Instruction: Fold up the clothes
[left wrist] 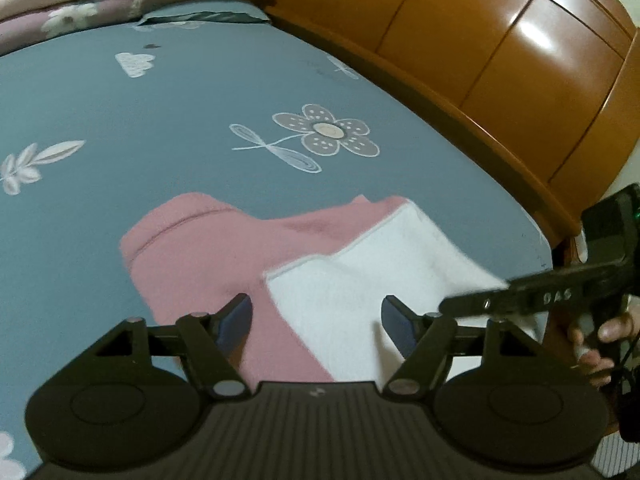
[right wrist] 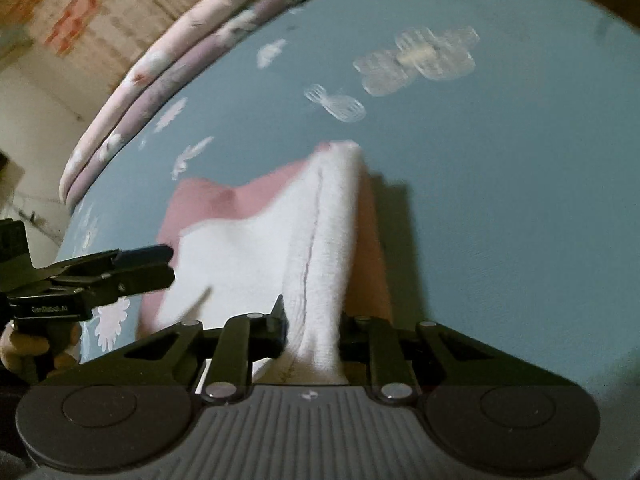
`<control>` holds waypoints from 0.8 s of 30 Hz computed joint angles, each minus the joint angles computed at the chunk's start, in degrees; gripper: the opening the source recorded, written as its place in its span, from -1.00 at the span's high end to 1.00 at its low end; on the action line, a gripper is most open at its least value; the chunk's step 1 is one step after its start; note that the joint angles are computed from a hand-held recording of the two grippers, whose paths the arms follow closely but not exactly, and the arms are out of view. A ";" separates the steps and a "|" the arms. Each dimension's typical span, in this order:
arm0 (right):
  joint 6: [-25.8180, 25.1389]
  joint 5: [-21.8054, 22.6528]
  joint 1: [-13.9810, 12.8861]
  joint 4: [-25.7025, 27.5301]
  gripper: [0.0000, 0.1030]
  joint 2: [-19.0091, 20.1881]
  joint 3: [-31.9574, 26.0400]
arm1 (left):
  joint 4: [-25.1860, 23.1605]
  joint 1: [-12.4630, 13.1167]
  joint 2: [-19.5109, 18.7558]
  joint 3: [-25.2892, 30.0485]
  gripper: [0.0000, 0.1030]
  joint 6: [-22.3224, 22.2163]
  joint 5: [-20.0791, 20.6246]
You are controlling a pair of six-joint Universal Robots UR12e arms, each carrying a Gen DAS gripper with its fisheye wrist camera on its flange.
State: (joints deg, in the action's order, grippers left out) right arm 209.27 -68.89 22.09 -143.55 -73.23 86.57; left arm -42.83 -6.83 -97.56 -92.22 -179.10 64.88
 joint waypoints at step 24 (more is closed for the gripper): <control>-19.02 -13.51 2.79 4.28 -0.33 1.92 -4.61 | 0.28 -0.35 -1.28 0.23 -0.45 4.02 6.81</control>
State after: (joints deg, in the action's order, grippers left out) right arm 190.25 -82.40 24.88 -139.27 -71.31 81.96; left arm -42.55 -7.18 -98.84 -91.99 -175.08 71.70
